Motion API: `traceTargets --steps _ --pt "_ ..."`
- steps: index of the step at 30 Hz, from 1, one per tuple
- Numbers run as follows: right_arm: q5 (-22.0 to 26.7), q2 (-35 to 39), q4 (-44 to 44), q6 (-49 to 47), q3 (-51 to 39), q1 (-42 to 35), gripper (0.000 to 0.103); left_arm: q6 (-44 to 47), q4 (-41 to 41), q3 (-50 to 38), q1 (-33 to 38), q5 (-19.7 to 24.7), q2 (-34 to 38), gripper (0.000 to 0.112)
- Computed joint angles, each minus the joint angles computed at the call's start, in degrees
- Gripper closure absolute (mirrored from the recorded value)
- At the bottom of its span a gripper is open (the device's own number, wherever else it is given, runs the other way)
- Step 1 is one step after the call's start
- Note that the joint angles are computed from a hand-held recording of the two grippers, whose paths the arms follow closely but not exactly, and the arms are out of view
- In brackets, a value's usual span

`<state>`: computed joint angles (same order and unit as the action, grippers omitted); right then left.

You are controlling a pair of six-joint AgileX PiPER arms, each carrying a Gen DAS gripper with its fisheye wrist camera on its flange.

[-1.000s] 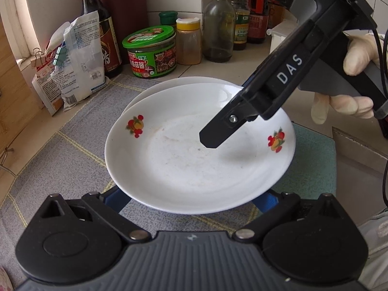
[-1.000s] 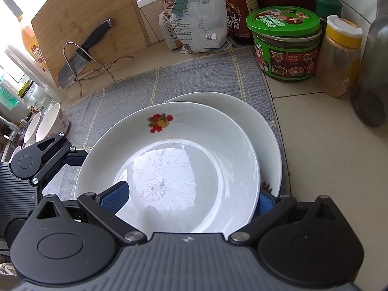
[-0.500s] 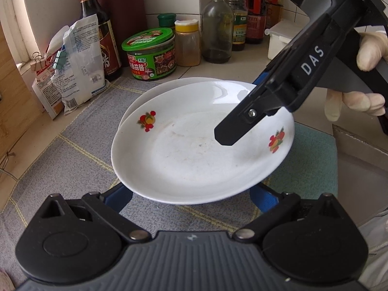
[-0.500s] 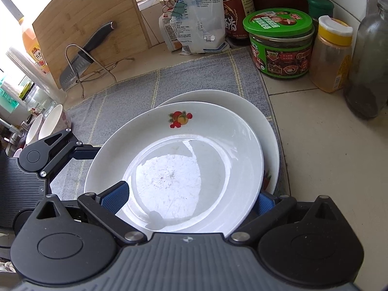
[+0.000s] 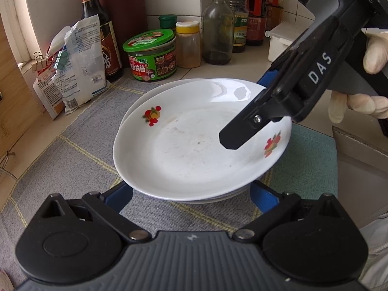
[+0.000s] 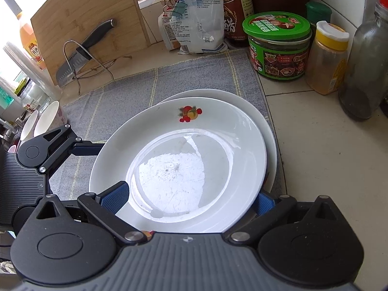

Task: Organize plates and bowls
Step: 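Lower the fruit plate onto the stacked plates with both grippers, then open both grippers and pull them away from the plate stack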

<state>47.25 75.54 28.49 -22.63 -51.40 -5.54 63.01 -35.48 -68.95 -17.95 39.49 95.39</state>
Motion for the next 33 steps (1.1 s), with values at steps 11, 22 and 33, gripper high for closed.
traceTargets --steps 11,22,33 --pt "0.40 -0.16 -7.75 7.26 -1.61 3.86 0.000 1.94 -3.46 -0.30 1.08 0.30 0.48 0.009" --pt "0.46 -0.40 -12.88 13.15 -2.26 6.88 0.000 2.93 -4.40 0.27 1.00 -0.35 0.39 0.009" --pt "1.10 -0.95 -14.79 14.37 -2.42 7.87 0.000 3.24 -4.57 1.53 0.64 -1.74 -0.42 0.010"
